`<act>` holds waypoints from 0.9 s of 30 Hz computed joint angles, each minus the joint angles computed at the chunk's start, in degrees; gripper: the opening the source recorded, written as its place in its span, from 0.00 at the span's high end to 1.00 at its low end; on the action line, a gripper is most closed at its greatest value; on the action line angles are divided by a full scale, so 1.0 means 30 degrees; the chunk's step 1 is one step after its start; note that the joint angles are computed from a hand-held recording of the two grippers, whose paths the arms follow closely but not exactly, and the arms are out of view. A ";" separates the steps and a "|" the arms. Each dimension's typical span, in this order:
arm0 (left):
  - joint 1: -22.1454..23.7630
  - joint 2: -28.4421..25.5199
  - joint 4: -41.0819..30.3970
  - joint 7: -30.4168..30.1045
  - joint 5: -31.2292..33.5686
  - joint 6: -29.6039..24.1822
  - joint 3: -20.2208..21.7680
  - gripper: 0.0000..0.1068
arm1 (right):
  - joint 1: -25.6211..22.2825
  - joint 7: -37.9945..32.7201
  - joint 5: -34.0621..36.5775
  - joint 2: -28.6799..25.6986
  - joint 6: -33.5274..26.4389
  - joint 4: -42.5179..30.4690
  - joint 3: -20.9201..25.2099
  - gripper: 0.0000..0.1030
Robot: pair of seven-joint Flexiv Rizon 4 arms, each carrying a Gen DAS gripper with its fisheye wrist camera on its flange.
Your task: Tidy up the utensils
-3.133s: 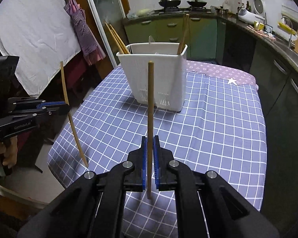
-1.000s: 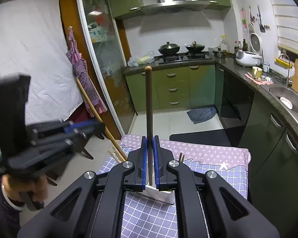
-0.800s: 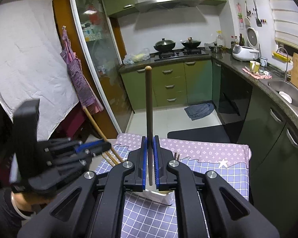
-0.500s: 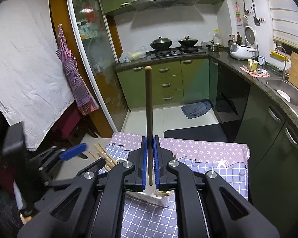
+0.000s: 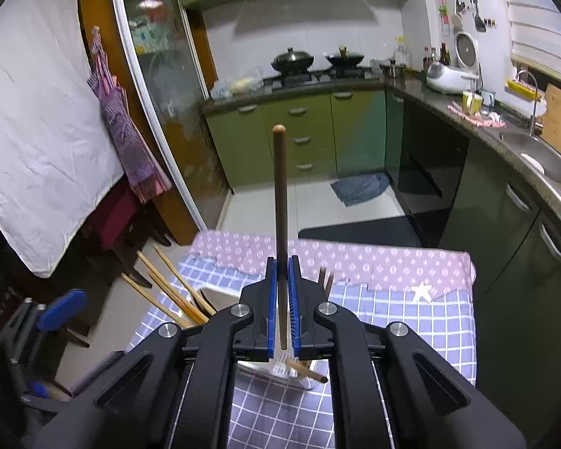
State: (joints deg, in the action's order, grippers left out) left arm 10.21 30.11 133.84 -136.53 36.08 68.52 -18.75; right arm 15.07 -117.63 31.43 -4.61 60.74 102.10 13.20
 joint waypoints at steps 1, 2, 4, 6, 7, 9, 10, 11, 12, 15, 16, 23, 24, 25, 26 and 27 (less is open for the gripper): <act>-0.0033 0.0215 0.0175 -0.0105 -0.0032 0.0024 0.0096 0.28 | 0.0061 -0.0004 -0.0121 -0.0097 0.0114 0.0160 0.0028 0.93; -0.0148 0.0682 0.0563 -0.0297 -0.0133 -0.0076 0.0182 0.27 | 0.0072 -0.0108 -0.0150 -0.0171 0.0268 0.0325 0.0057 0.93; -0.0511 0.1241 0.1185 -0.0163 -0.0512 -0.0103 0.0507 0.26 | 0.0124 -0.0161 -0.0298 -0.0297 0.0525 0.0542 0.0135 0.93; -0.0620 0.1859 0.1689 -0.0106 -0.0807 -0.0257 0.0462 0.26 | 0.0039 -0.0586 0.0143 -0.0096 0.0718 0.0812 0.0288 0.89; -0.0582 0.2301 0.1947 -0.0139 -0.0859 -0.0425 0.0320 0.26 | -0.0001 -0.0819 0.0403 0.0180 0.0983 0.1088 0.0352 0.84; -0.0377 0.3590 0.2479 -0.0393 -0.0843 -0.0988 -0.0173 0.22 | -0.0101 -0.1685 0.1431 0.1094 0.1536 0.1728 0.0420 0.82; -0.0358 0.4245 0.2706 -0.0437 -0.0901 -0.1369 -0.0387 0.19 | -0.0136 -0.2310 0.2177 0.1654 0.1550 0.2023 0.0320 0.82; -0.0388 0.4606 0.2830 -0.0342 -0.1017 -0.1529 -0.0425 0.18 | -0.0171 -0.3403 0.3434 0.2546 0.1611 0.2491 0.0156 0.79; -0.0466 0.5124 0.3060 -0.0392 -0.1164 -0.1665 -0.0462 0.16 | -0.0093 -0.4372 0.4437 0.3446 0.1723 0.3047 -0.0111 0.74; -0.0931 0.6994 0.3933 -0.0639 -0.1837 -0.2416 -0.0551 0.13 | 0.0305 -0.7107 0.7253 0.6688 0.2006 0.5558 -0.1211 0.46; -0.1164 0.7654 0.4245 -0.0733 -0.2106 -0.2827 -0.0668 0.11 | 0.0502 -0.7762 0.7959 0.7628 0.2125 0.6425 -0.1629 0.39; -0.2888 1.0277 0.5515 -0.1489 -0.3699 -0.5361 -0.1500 0.10 | 0.1362 -0.9213 0.9933 1.2323 0.5363 1.2220 -0.2451 0.04; -0.3185 1.0626 0.5647 -0.1710 -0.3858 -0.5638 -0.1566 0.10 | 0.1356 -0.8916 0.9763 1.2806 0.5541 1.2833 -0.2321 0.04; -0.3459 1.1056 0.5742 -0.1977 -0.4005 -0.6015 -0.1666 0.10 | 0.1335 -0.8631 0.9506 1.3266 0.5637 1.3373 -0.2253 0.04; -0.3714 1.1472 0.5794 -0.2207 -0.4109 -0.6499 -0.1851 0.10 | 0.1232 -0.8258 0.9154 1.3854 0.5648 1.3952 -0.2105 0.04; -0.3976 1.1881 0.5758 -0.2398 -0.4201 -0.7078 -0.2054 0.10 | 0.1192 -0.7899 0.8890 1.4608 0.5564 1.4513 -0.2093 0.04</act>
State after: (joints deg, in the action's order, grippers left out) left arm -1.72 65.75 151.11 -143.72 23.47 47.29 -24.91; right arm 18.65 -141.33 58.10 39.21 77.43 145.64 6.92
